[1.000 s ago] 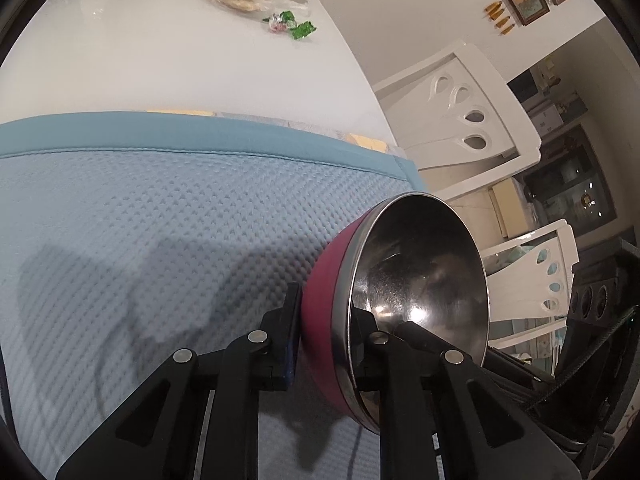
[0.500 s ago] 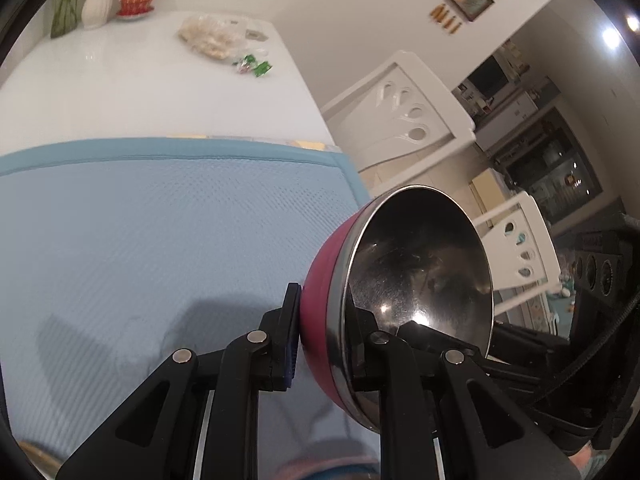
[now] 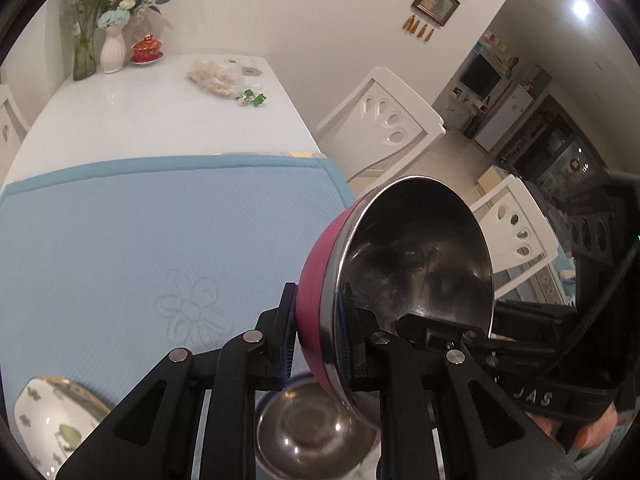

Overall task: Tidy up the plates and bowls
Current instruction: 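Lift the magenta bowl and carry it over the nested bowls with both tools, then lower the magenta bowl into the blue steel bowl with both tools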

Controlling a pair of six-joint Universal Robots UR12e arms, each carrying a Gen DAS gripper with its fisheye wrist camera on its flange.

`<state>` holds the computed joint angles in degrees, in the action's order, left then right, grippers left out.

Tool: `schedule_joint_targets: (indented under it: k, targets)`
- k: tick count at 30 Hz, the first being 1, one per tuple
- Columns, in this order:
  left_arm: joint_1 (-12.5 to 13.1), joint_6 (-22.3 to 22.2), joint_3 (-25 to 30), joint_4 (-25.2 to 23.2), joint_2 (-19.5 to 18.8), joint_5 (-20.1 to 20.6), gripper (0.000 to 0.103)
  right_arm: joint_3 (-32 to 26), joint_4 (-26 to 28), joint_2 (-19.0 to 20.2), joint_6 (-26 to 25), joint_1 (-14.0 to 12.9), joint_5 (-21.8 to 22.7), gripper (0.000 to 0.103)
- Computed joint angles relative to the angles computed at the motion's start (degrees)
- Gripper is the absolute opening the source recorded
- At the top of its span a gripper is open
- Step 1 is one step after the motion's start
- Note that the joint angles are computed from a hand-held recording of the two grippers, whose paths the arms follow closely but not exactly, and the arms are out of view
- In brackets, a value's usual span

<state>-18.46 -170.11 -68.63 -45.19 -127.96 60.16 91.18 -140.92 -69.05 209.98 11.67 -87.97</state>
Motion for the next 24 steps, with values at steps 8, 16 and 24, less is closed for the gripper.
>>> schedule_joint_targets:
  k: [8, 16, 24]
  targets:
    - [-0.7, 5.7, -5.7, 0.4, 3.1, 5.8, 0.016, 1.0, 3.6, -0.4, 0.1, 0.3, 4.1, 0.024]
    - [-0.3, 4.2, -9.2, -2.6, 4.1, 5.6, 0.016, 1.8, 7.1, -0.3, 0.5, 1.1, 5.6, 0.024]
    - [0.3, 0.5, -11.3, -4.9, 4.8, 3.5, 0.017, 2.2, 10.4, 0.0, 0.1, 1.5, 5.5, 0.026]
